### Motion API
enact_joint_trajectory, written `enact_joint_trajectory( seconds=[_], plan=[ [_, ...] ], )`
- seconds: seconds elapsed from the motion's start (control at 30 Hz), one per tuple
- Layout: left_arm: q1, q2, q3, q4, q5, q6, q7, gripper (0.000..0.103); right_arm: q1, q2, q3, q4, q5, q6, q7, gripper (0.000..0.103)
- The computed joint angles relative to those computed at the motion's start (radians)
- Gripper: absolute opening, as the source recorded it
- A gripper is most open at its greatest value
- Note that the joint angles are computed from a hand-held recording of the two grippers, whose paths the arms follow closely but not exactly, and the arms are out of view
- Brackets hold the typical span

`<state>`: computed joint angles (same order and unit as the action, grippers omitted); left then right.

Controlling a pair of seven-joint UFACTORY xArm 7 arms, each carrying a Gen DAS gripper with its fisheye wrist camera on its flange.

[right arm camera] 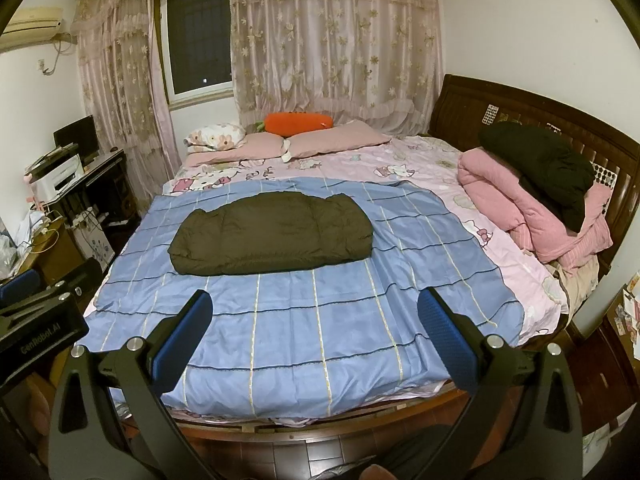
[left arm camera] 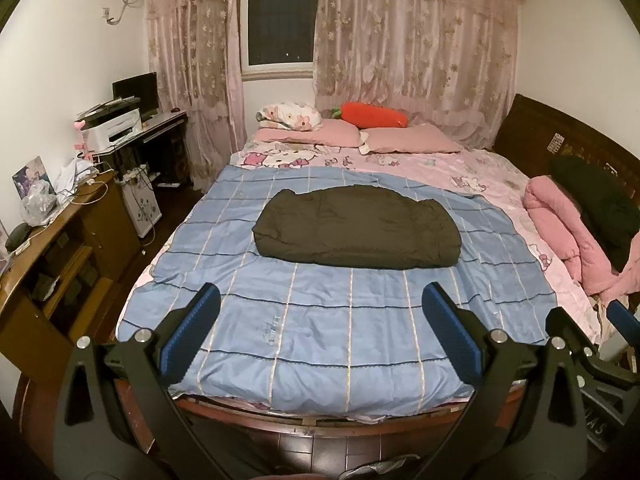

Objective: Fold large clothes

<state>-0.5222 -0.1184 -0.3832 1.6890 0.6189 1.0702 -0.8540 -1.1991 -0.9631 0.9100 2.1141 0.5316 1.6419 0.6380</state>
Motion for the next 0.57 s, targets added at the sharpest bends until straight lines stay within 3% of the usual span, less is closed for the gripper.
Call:
enact_joint_trajectory(
  seconds=[0.1, 0.57],
  plan=[
    [0.010, -0.027, 0.010, -0.034, -0.020, -0.050, -0.004, 0.101, 0.000, 0.000, 0.000, 0.000, 0.001, 0.000, 0.001, 0.102],
    [0.038, -0.038, 0.003, -0.046, -0.073, -0.057, -0.013, 0.101, 0.008, 0.000, 0.000, -0.007, -0.003, 0.001, 0.000, 0.102]
  ],
)
